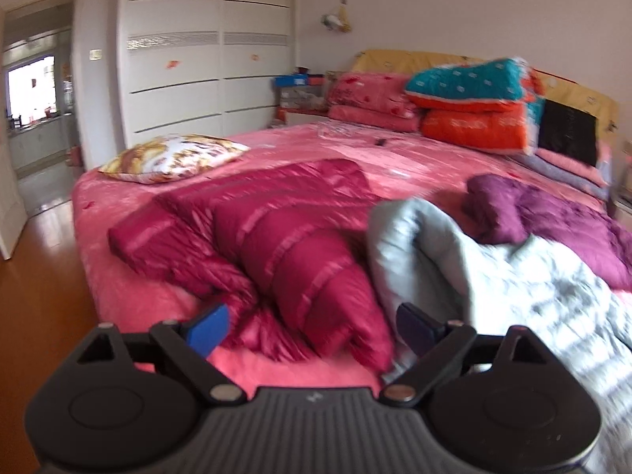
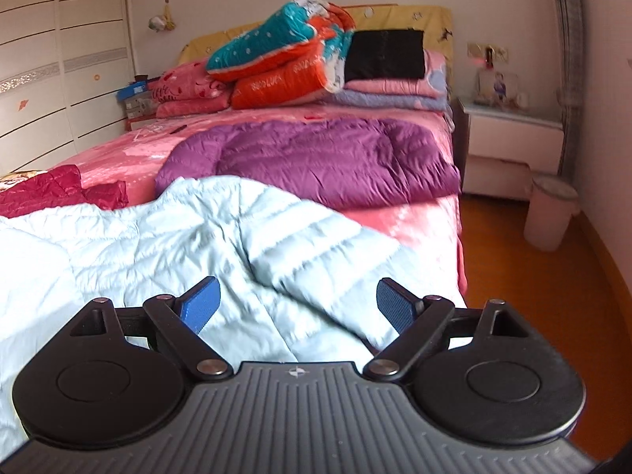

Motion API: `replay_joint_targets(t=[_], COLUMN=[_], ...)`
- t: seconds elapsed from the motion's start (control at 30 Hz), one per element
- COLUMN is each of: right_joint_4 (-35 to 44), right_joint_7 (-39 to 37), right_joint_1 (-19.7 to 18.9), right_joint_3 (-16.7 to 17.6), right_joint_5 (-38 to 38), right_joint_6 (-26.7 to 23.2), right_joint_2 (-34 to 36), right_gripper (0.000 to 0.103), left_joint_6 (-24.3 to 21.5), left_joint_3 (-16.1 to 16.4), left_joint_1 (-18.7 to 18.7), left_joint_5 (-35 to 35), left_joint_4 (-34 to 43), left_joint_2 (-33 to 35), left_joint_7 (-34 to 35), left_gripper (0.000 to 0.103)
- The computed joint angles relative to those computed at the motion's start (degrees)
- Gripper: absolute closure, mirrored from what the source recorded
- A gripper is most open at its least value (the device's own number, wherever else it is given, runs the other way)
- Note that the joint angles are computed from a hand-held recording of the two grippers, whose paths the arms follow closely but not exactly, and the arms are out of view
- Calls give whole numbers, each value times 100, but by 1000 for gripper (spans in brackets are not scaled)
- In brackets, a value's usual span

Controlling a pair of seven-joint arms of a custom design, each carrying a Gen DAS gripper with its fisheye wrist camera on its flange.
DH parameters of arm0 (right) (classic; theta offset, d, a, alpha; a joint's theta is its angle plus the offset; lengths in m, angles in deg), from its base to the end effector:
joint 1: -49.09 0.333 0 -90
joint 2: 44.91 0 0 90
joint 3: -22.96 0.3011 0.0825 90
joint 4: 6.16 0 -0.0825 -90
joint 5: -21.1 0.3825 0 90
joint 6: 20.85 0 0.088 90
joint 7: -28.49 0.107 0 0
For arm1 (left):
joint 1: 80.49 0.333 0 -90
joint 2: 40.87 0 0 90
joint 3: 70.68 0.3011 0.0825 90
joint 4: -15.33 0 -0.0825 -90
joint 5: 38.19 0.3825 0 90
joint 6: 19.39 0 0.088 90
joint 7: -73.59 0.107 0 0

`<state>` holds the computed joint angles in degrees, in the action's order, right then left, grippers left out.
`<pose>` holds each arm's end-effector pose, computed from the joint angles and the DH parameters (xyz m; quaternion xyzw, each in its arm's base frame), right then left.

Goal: Fold large clothes

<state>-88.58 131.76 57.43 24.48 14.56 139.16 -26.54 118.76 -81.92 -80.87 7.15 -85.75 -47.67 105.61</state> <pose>0.6906 0.1219 0.6229 -0.6203 0.6083 -0.3054 0.3897 0.5600 -0.1183 0.6798 -0.7266 0.4784 -0.2731 0.4105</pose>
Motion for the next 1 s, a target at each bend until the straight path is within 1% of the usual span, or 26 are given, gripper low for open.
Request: replay_joint_targets(t=[0.03, 0.1, 0.13, 0.17, 0.27, 0.37, 0.43, 0.53, 0.6, 0.63, 0.67, 0.73, 0.77, 0.87, 1.0], right_joint_4=[-191, -424, -503, -584, -723, -796, -787, -683, -603, -552, -579, -692, -686, -650, -879], right_joint_7=[-205, -865, -1219, -1456, -1979, -2259, -2383, -2551, -2777, -2851, -2838, -2599, -2531, -2366, -2351], right_joint_1=[-126, -424, -549, -611, -748, -822, -837, -868, -893, -862, -775, -560, -539, -539, -566], right_joint_3=[121, 431, 547, 583, 614, 579, 549, 538, 566, 540, 471, 322, 306, 299, 325], right_joint_5=[208, 864, 1220, 1487, 2357, 3188, 3592, 4094, 4417, 4396, 4193, 3618, 3529, 3424, 3458], right_joint_6=[16, -82, -182, -275, -542, -739, -865, -1202, -1459, -1587, -1581, -1404, -1401, -1473, -1498], right_joint_2=[-122, -283, -343, -417, -526, -549, -514, -424, -380, -354, -358, -384, -364, -302, -462], right_gripper=[0, 0, 0, 0, 0, 0, 0, 0, 0, 0, 0, 0, 0, 0, 0], left_joint_6=[60, 151, 186, 206, 271, 285, 219, 163, 141, 146, 150, 274, 390, 432, 662], left_joint_3=[-9, -54, -81, -123, -207, -247, -274, -296, -258, -245, -237, -230, -222, -262, -324], left_joint_1=[-51, -135, -164, -188, -227, -261, -280, -289, -324, -333, -335, -336, -340, -314, -291], left_joint_5=[-152, -489, -649, -786, -1196, -1674, -1939, -2208, -2539, -2706, -2858, -3084, -3184, -3321, -3247], left_joint_4=[-115, -356, -478, -571, -789, -954, -1048, -1243, -1367, -1443, -1497, -1659, -1758, -1825, -1917], left_joint_2=[-91, -267, -354, -411, -536, -594, -616, -692, -718, -736, -741, -790, -817, -771, -748], left_joint_7=[91, 285, 366, 418, 537, 613, 668, 679, 770, 761, 731, 673, 681, 685, 649], left_gripper=[11, 11, 11, 11, 11, 11, 11, 11, 11, 12, 12, 12, 12, 12, 12])
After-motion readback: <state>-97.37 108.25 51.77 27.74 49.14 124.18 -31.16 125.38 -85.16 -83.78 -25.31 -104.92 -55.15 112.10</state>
